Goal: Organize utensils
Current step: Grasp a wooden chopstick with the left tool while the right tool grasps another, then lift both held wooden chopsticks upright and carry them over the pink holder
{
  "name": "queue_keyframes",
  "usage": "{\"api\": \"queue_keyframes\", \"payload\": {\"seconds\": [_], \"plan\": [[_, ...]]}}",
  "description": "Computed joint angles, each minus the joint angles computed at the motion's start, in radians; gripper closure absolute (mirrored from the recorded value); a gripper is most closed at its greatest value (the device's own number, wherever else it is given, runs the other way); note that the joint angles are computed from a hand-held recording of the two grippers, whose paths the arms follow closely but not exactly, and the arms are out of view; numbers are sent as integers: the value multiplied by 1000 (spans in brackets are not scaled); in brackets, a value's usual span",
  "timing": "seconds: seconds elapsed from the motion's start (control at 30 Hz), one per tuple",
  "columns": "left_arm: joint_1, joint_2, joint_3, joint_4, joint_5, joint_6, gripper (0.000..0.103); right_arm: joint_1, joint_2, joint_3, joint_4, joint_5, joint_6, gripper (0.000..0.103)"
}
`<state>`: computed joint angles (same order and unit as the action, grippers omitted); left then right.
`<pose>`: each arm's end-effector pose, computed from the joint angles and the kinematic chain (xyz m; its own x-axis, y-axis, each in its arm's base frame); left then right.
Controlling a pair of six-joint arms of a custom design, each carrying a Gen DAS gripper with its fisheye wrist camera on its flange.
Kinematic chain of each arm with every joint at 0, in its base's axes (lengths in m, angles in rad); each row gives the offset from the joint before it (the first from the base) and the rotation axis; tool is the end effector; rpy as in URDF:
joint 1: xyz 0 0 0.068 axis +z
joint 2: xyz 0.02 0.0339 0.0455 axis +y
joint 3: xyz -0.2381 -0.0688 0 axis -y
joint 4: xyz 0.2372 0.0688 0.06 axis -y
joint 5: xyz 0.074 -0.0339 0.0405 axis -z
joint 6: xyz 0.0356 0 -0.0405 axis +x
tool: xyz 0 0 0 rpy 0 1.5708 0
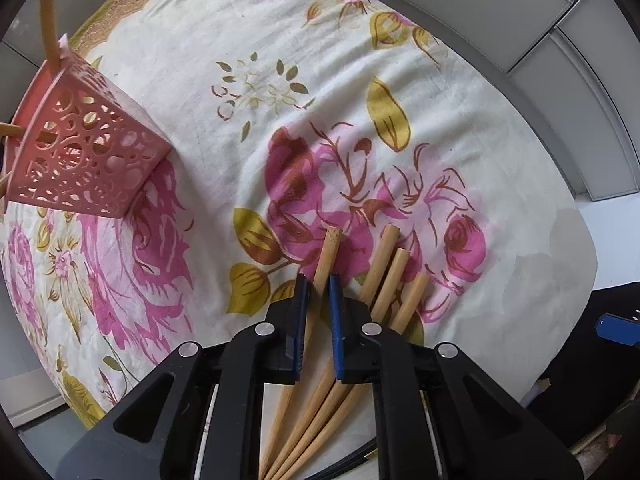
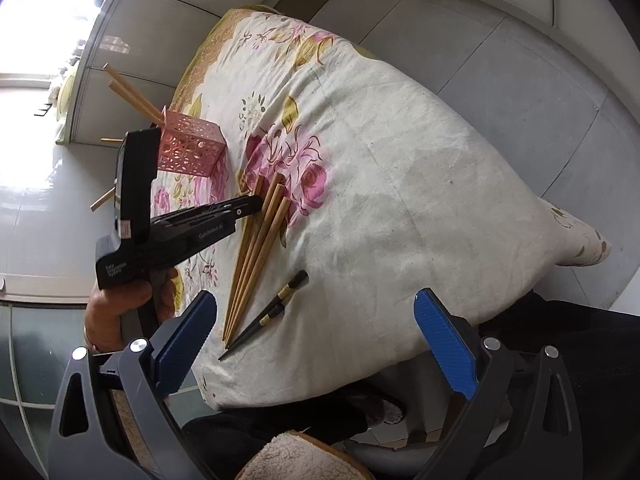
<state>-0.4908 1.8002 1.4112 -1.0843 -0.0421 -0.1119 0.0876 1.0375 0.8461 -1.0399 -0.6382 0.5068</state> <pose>0.2891 -0.1528 0.2019 -0.9245 0.3675 -0.1014 0.3664 0.9300 0.0308 0.1749 0.0366 0.2356 -0.9513 0.3078 -0.0185 0.2217 0.7244 0.6528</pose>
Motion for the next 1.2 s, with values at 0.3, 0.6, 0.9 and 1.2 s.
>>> {"api": "queue_keyframes", "payload": {"seconds": [0.3,0.6,0.9,1.2], "plan": [[108,-392,-185,37,13,59,95,203,331,129,232,41,272,30],[222,-647,-272,49,89,114,95,372,603,405,137,249,309,85],[300,-694,-304,55,165,179,95,421,746,543,74,328,369,87],[377,-654,-359,67,155,211,95,396,789,594,43,294,405,90]]}}
